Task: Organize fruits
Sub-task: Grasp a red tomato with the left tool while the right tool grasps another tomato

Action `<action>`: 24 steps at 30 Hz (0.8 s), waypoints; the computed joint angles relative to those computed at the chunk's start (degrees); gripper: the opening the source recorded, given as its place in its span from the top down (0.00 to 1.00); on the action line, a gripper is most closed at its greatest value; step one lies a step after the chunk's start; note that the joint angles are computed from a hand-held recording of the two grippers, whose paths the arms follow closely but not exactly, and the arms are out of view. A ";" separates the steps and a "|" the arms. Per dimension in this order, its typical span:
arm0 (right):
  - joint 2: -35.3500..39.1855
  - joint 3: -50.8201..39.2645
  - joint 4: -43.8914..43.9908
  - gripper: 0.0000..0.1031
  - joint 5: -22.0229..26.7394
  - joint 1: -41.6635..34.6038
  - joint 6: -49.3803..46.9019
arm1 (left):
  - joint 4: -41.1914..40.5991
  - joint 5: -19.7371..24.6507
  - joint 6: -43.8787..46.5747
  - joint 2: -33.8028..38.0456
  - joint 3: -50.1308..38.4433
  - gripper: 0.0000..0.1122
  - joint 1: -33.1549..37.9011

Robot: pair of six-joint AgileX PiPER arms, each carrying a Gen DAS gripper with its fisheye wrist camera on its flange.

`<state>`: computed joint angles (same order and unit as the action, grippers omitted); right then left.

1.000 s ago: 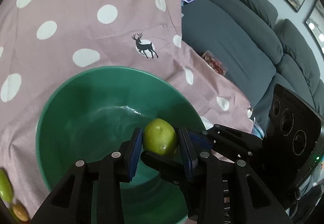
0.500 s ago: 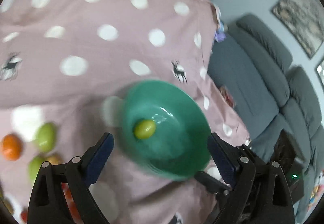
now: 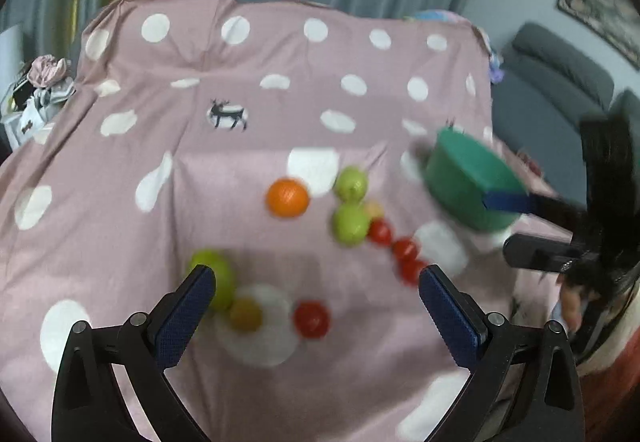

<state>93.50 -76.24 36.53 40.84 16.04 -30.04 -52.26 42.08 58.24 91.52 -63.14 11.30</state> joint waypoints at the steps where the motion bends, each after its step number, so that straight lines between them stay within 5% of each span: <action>1: 2.64 -2.15 3.42 0.02 2.58 0.51 -1.52 | -1.61 -0.63 3.38 -0.13 1.60 0.10 0.74; 5: 7.82 -6.00 3.70 0.09 3.37 1.64 4.84 | 4.40 -5.70 1.58 -1.07 4.20 0.10 -1.47; 10: 5.57 -2.33 -6.87 0.30 0.59 3.41 12.01 | -5.22 -13.57 14.84 -3.92 9.59 0.10 -4.56; 16: 5.96 -0.14 -13.53 0.36 1.26 3.08 14.85 | 2.05 -11.18 7.72 -0.30 5.75 0.19 -7.66; 18: 6.05 -0.16 -17.72 0.37 1.05 3.71 17.75 | 4.70 -10.62 5.98 0.47 4.82 0.31 -8.87; 24: 7.54 -1.39 -19.75 0.47 1.61 3.60 18.63 | 19.76 -9.55 -10.15 5.73 0.32 0.40 -11.57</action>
<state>101.04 -77.63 16.78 42.46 19.64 -11.41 -32.50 32.54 48.09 97.26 -62.81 -0.27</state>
